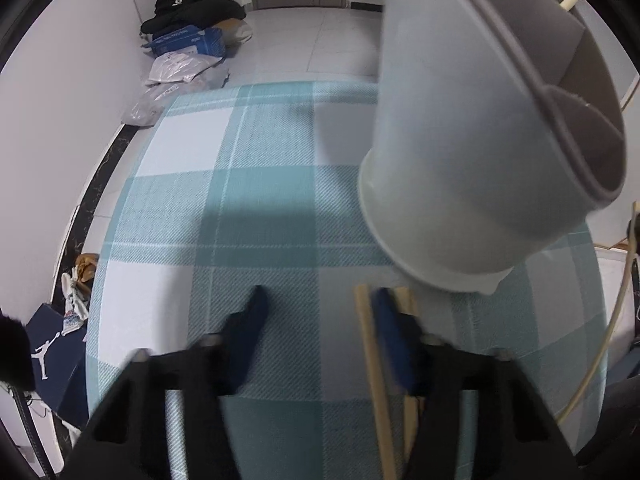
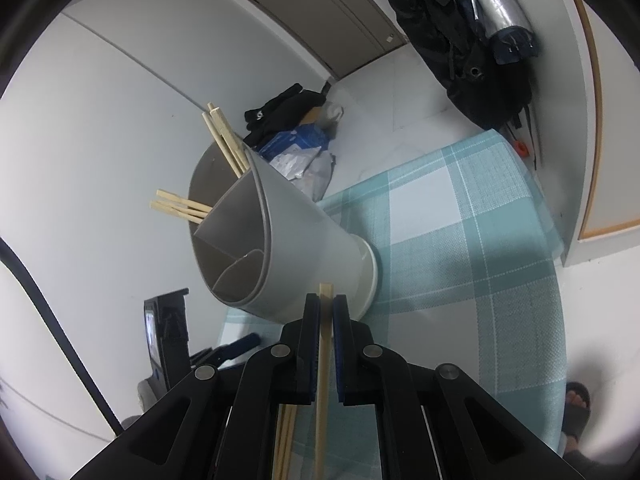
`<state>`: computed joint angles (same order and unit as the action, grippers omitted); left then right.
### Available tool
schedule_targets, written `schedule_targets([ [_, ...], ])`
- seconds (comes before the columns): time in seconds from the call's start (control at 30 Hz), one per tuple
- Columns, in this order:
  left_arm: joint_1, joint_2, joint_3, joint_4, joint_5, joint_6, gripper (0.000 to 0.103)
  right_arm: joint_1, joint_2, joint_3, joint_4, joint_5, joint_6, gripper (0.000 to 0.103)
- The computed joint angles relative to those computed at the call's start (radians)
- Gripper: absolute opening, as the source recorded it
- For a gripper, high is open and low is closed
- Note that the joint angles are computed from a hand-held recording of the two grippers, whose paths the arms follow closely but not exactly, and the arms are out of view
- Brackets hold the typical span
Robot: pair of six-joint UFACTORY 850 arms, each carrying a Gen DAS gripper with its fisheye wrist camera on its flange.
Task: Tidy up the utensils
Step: 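Pinch a chopstick with the left gripper while the right gripper holds its chopstick, then carry both chopsticks up over the utensil holder with both grippers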
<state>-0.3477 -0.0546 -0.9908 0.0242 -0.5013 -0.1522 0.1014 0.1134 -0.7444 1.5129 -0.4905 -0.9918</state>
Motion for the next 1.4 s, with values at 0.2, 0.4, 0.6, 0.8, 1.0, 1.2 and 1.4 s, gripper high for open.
schedule_targets([
  [0.2, 0.016, 0.002, 0.005, -0.118, 0.010, 0.111, 0.004, 0.012, 0.001, -0.005, -0.007, 0.021, -0.007, 0.006],
  [0.4, 0.038, 0.058, 0.035, -0.294, 0.073, 0.232, 0.003, 0.054, 0.033, 0.000, -0.006, 0.096, -0.065, 0.006],
  [0.6, 0.062, 0.214, 0.121, -0.705, 0.200, 0.601, 0.003, 0.121, 0.098, 0.021, 0.068, 0.202, -0.218, 0.006],
  [0.8, 0.059, 0.330, 0.166, -0.936, 0.255, 0.818, 0.003, 0.197, 0.150, 0.044, 0.255, 0.311, -0.471, 0.005],
  [1.0, 0.048, 0.342, 0.154, -0.815, 0.252, 0.713, 0.003, 0.241, 0.176, 0.055, 0.434, 0.372, -0.668, 0.005],
  [1.2, 0.020, 0.379, 0.149, -0.671, 0.219, 0.608, 0.003, 0.251, 0.194, 0.060, 0.554, 0.375, -0.778, 0.005],
  [1.4, 0.002, 0.401, 0.126, -0.560, 0.206, 0.542, 0.003, 0.253, 0.206, 0.050, 0.602, 0.372, -0.836, 0.005],
])
